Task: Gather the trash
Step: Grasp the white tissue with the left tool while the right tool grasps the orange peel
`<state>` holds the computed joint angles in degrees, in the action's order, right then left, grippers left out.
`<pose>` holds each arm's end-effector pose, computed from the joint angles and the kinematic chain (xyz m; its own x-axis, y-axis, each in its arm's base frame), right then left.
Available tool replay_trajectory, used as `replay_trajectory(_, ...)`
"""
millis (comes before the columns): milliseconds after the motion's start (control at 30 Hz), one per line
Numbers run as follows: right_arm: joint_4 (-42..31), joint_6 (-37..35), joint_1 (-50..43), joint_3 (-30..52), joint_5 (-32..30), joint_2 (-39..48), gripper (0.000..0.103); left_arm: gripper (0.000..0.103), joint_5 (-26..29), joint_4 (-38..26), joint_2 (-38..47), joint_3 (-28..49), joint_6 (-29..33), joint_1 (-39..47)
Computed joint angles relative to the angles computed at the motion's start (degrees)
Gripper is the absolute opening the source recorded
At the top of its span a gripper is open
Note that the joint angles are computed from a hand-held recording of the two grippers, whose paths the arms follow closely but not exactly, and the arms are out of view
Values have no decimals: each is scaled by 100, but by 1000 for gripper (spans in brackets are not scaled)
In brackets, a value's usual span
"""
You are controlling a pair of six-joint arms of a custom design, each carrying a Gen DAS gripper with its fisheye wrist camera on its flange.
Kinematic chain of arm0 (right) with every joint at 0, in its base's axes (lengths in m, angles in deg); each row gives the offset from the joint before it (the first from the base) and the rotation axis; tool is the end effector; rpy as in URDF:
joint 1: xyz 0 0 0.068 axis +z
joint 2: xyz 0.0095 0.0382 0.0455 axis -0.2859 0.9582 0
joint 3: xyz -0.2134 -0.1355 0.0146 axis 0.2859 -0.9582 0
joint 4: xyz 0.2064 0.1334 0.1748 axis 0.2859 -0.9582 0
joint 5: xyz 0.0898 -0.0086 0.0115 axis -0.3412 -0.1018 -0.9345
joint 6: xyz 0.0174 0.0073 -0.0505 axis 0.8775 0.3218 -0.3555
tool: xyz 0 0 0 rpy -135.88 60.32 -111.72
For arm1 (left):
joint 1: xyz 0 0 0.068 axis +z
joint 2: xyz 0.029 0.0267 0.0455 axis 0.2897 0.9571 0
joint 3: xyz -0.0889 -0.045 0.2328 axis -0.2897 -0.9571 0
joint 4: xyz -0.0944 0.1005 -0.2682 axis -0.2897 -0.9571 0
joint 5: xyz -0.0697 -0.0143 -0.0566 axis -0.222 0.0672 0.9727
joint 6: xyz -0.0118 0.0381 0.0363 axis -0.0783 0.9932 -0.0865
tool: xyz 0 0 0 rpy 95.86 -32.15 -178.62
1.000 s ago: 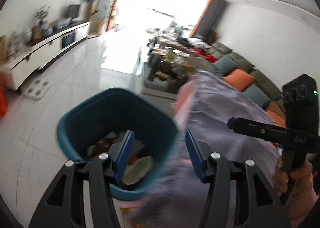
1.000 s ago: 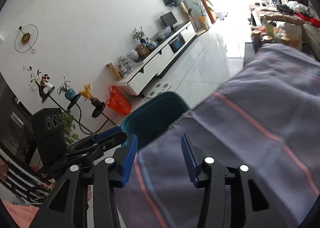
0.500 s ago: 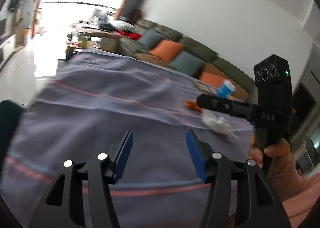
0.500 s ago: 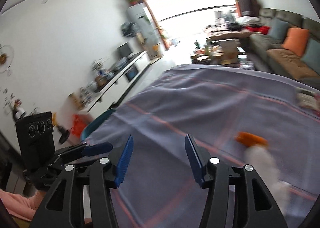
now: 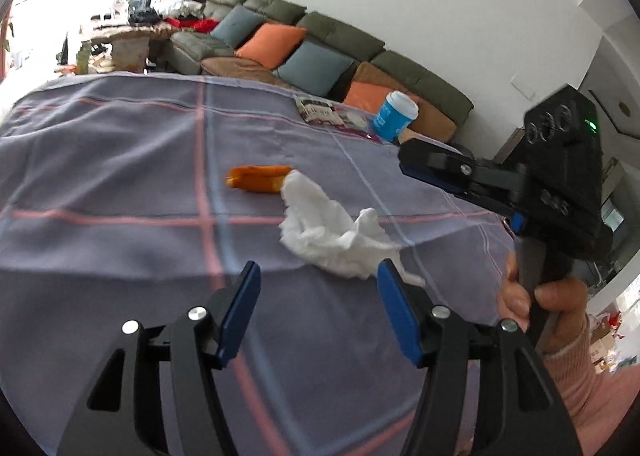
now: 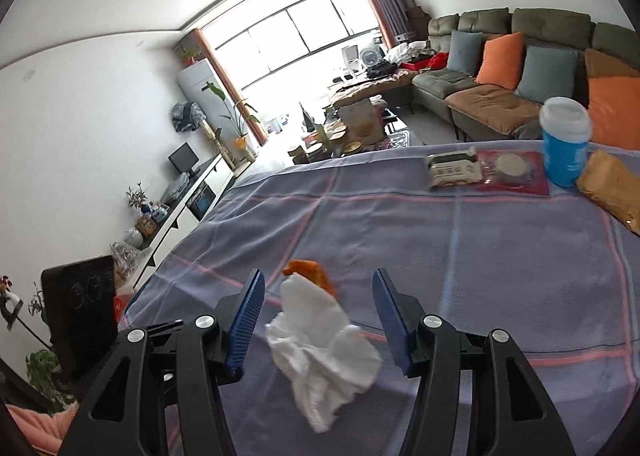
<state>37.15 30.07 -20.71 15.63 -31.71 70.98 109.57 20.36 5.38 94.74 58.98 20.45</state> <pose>0.3133 -0.0020 0.1885 -0.6718 0.1507 -0.7253 -0.3042 0.8366 0.4556 0.2929 -0.0051 0.1453 -0.7372 0.1319 -0.6626 0.5035 0.7612 -0.4087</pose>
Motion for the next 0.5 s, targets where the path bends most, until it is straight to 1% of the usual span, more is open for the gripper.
replay_trajectory(167, 33, -2, -206, -37, -218, 62, 58, 62, -376, -60, 487, 469, -195, -429)
replay_trajectory(267, 46, -34, -227, -11, -268, 160, 59, 59, -586, -132, 711, 646, -253, -599)
replay_trajectory(333, 22, -85, -222, 36, -270, 242, 59, 48, -601, -107, 694, 638, -267, -616)
replay_trajectory(400, 6, -101, -228, 106, -318, 350, 59, 30, -586, -145, 737, 670, -253, -589)
replay_trajectory(433, 8, -91, -228, 132, -335, 388, 59, 25, -588, -110, 757, 669, -261, -567)
replay_trajectory(467, 10, -84, -225, 153, -350, 415, 59, 16, -540, -135, 797, 704, -268, -535)
replay_trajectory(500, 15, -80, -212, 176, -352, 444, 59, 15, -402, -179, 842, 734, -267, -453)
